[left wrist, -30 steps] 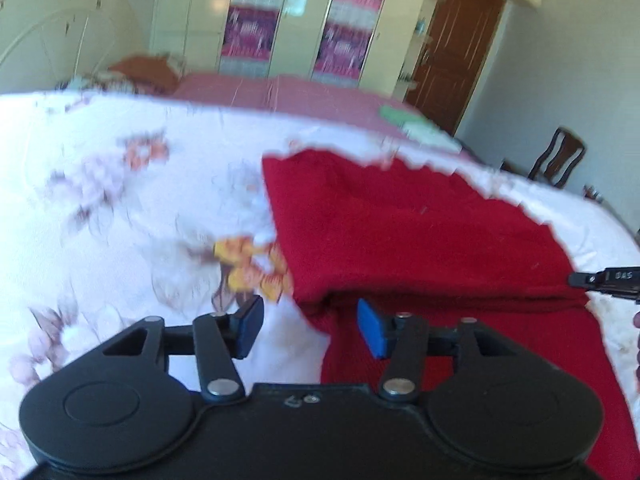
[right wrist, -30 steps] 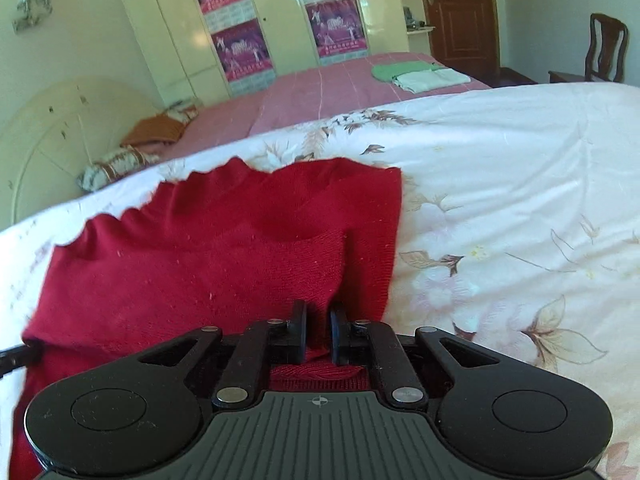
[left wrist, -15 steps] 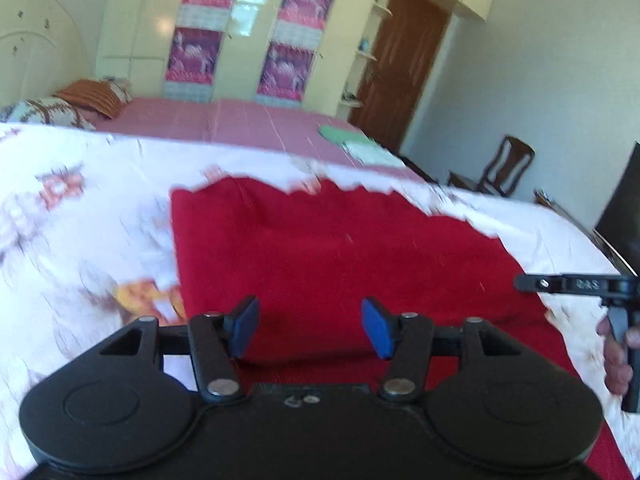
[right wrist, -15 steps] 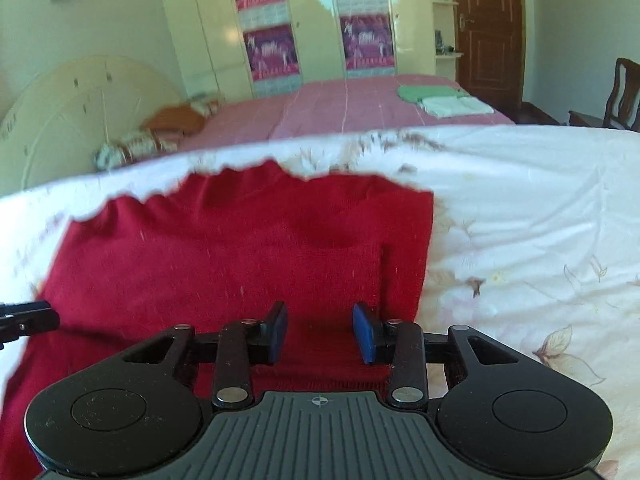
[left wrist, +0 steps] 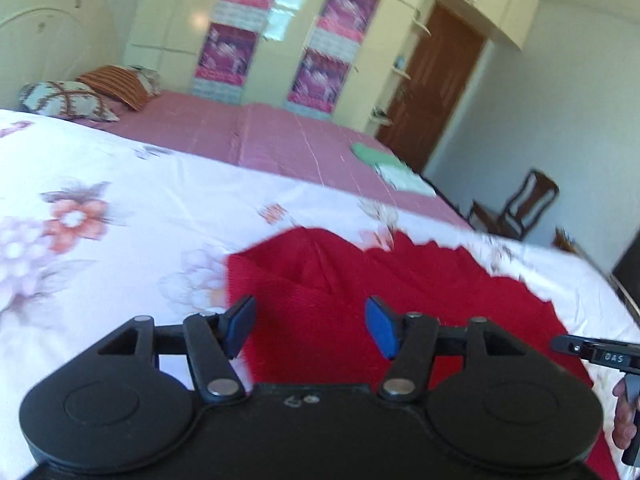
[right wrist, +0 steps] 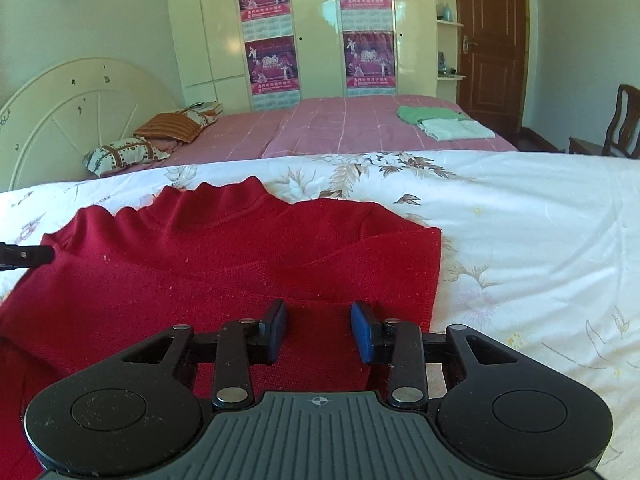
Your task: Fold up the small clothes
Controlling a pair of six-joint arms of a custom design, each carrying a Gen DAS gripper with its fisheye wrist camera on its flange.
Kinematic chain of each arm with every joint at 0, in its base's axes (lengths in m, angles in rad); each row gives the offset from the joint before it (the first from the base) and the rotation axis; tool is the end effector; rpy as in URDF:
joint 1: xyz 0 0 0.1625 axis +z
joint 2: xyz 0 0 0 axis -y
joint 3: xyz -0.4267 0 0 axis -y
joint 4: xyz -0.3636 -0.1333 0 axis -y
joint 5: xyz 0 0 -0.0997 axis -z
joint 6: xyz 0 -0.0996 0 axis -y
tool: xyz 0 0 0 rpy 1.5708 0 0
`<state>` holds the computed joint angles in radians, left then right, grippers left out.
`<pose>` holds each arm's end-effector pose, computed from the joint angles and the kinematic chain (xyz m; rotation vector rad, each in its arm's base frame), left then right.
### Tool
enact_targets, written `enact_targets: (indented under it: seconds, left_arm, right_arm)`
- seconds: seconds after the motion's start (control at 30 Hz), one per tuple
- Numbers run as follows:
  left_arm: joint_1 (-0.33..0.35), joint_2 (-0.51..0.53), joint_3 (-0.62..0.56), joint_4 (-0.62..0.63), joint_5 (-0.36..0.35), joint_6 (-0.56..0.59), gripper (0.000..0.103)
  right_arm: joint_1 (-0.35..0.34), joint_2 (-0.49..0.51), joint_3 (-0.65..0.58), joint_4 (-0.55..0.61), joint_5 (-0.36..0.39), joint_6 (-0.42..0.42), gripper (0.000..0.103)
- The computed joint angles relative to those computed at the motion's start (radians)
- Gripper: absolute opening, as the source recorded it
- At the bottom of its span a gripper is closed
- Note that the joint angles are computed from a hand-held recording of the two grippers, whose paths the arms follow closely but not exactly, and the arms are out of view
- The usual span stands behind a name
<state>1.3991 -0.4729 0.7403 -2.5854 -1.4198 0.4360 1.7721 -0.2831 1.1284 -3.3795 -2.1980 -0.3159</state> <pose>-0.0026 -0.8831 0.2563 0.7359 2.6163 -1.0286 0.2281 -0.7435 0.0455 0.2057 -2.2624 1.1274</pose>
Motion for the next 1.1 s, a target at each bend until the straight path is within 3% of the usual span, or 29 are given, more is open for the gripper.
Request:
enact_targets:
  seconds: [0.1,0.2,0.27,0.4,0.5,0.53,0.57,0.67,0.77,0.87,0.93,1.0,1.07,1.1]
  left_arm:
    - [0.004,-0.104,0.194,-0.149,0.026,0.039,0.059]
    - [0.009,-0.16,0.31,-0.202,0.055,0.034,0.059]
    - [0.004,-0.166,0.34,-0.204,0.11,0.038,0.059]
    - [-0.008,-0.162,0.375,-0.268,0.147,0.073,0.06]
    - [-0.012,-0.161,0.376,-0.266,0.156,0.099,0.06]
    - [-0.014,-0.161,0.378,-0.269,0.162,0.112,0.06]
    - [-0.017,-0.162,0.381,-0.273,0.167,0.116,0.059]
    - [-0.016,-0.18,0.412,-0.289,0.129,0.11,0.058]
    - [-0.021,-0.176,0.431,-0.291,0.152,0.164,0.059]
    - [-0.023,-0.179,0.411,-0.251,0.158,0.141,0.055]
    - [-0.027,-0.208,0.454,-0.325,0.104,0.176,0.057]
    - [-0.027,-0.228,0.47,-0.335,0.05,0.176,0.058]
    - [-0.038,-0.223,0.459,-0.31,0.062,0.186,0.058]
    - [-0.042,-0.216,0.452,-0.3,0.068,0.197,0.058]
  right_arm:
    - [0.006,-0.046,0.084,-0.103,0.045,0.017,0.036]
    - [-0.002,-0.12,0.198,-0.121,0.097,0.133,0.041]
    - [-0.009,-0.142,0.231,-0.101,0.114,0.186,0.041]
    - [-0.011,-0.148,0.24,-0.039,0.125,0.217,0.041]
    - [0.0,-0.125,0.204,0.015,0.076,0.206,0.041]
    - [0.007,-0.114,0.189,0.02,0.059,0.184,0.034]
    - [0.01,-0.106,0.177,0.024,0.055,0.156,0.005]
    - [0.024,-0.092,0.165,-0.022,0.021,0.108,0.003]
    - [0.028,-0.1,0.191,-0.072,-0.006,0.087,0.001]
    - [0.012,-0.101,0.188,-0.005,-0.028,0.111,0.001]
    - [0.015,-0.097,0.183,-0.028,-0.036,0.091,0.001]
    - [0.03,-0.081,0.17,-0.116,-0.056,0.057,0.007]
    - [0.025,-0.098,0.191,-0.127,0.008,0.061,0.051]
    - [0.021,-0.097,0.192,-0.134,0.035,0.059,0.052]
